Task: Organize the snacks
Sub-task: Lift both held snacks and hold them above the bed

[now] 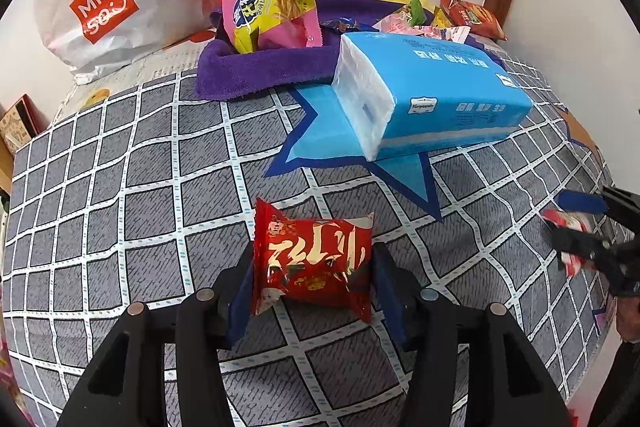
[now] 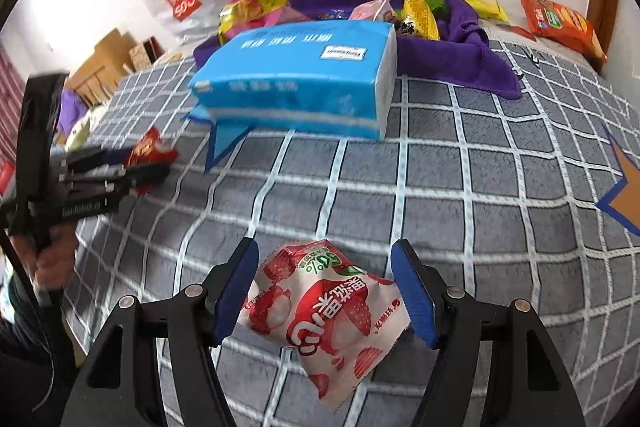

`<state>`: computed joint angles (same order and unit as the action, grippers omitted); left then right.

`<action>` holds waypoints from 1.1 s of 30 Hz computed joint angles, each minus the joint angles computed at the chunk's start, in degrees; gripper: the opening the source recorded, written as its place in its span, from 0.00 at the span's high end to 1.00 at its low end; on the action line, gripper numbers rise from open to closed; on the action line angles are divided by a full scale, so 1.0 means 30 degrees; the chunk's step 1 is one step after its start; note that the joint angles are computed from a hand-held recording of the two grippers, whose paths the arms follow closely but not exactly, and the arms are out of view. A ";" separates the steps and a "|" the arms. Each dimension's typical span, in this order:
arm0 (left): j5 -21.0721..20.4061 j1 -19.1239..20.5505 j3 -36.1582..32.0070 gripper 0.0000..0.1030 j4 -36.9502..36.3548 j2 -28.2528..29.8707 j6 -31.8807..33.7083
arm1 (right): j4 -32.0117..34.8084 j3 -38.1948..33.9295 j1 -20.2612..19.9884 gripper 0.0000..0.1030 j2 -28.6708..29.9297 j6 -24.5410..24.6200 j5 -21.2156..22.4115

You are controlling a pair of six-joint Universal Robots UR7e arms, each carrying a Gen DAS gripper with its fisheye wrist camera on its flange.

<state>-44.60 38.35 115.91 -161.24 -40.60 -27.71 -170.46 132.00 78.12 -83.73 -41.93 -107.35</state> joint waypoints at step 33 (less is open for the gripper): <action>0.0781 -0.0405 0.0460 0.50 -0.0837 0.0274 -0.0027 | -0.7242 0.2870 0.0443 0.50 0.0751 -0.1736 -0.2502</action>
<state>-42.25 37.13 117.29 -163.75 -39.77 -27.80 -192.19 140.61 79.45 -81.47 -47.14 -114.85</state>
